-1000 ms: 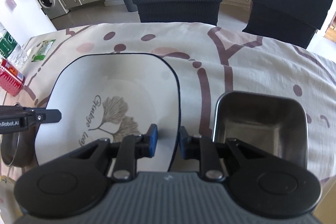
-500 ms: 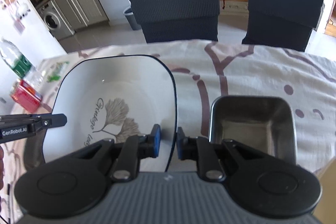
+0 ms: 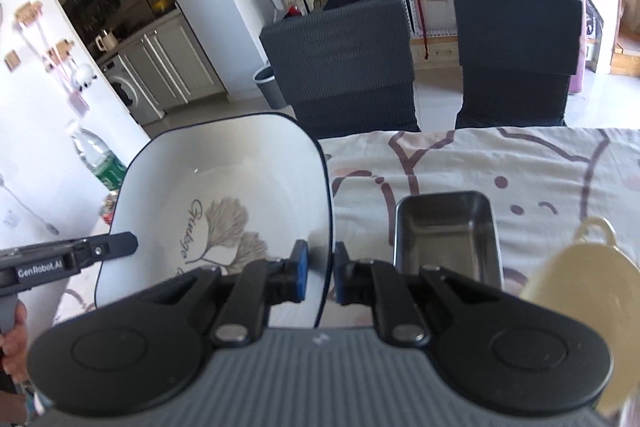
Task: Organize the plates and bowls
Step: 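Lift the white plate off the table with both grippers, then carry the white plate toward the lemon-print bowl and lower it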
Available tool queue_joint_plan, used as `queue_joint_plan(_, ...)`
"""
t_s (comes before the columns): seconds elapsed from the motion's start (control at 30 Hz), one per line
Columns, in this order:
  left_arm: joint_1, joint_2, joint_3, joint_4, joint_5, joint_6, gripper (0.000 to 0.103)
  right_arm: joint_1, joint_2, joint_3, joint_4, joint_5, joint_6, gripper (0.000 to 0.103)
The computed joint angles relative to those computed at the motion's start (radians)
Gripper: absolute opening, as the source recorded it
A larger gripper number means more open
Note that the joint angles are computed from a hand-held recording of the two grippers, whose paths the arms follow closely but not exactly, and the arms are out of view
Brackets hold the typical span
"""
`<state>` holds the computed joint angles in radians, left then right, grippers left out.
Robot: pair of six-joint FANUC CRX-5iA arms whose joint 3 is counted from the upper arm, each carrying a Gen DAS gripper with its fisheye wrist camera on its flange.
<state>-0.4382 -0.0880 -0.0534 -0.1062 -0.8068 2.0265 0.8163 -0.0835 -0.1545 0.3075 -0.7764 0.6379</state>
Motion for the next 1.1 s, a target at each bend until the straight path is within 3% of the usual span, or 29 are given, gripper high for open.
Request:
queue_joint_plan(0.4, -0.177, -0.121, -0.042, -0.11, -0.067, 0.142, 0.01, 0.14, -0.299, -0.287, 0.216, 0.014, -0.277, 0.015)
queue_joint_plan(0.6, -0.251, -0.148, -0.1, -0.118, -0.07, 0.194, 0.009, 0.222, -0.415, -0.399, 0.26, -0.051, -0.387, 0.015)
queue_joint_plan(0.8, -0.25, -0.164, -0.214, -0.016, -0.043, 0.182, 0.009, 0.302, -0.483, -0.467, 0.187, -0.143, -0.422, 0.015)
queue_joint_plan(0.93, -0.26, -0.16, -0.27, 0.031, -0.04, 0.183, 0.009, 0.331, -0.472, -0.466, 0.092, -0.199, -0.387, 0.015)
queue_joint_plan(1.1, -0.276, -0.121, -0.295, 0.063, -0.058, 0.177, 0.009, 0.303, -0.424, -0.438, -0.065, -0.238, -0.309, 0.015)
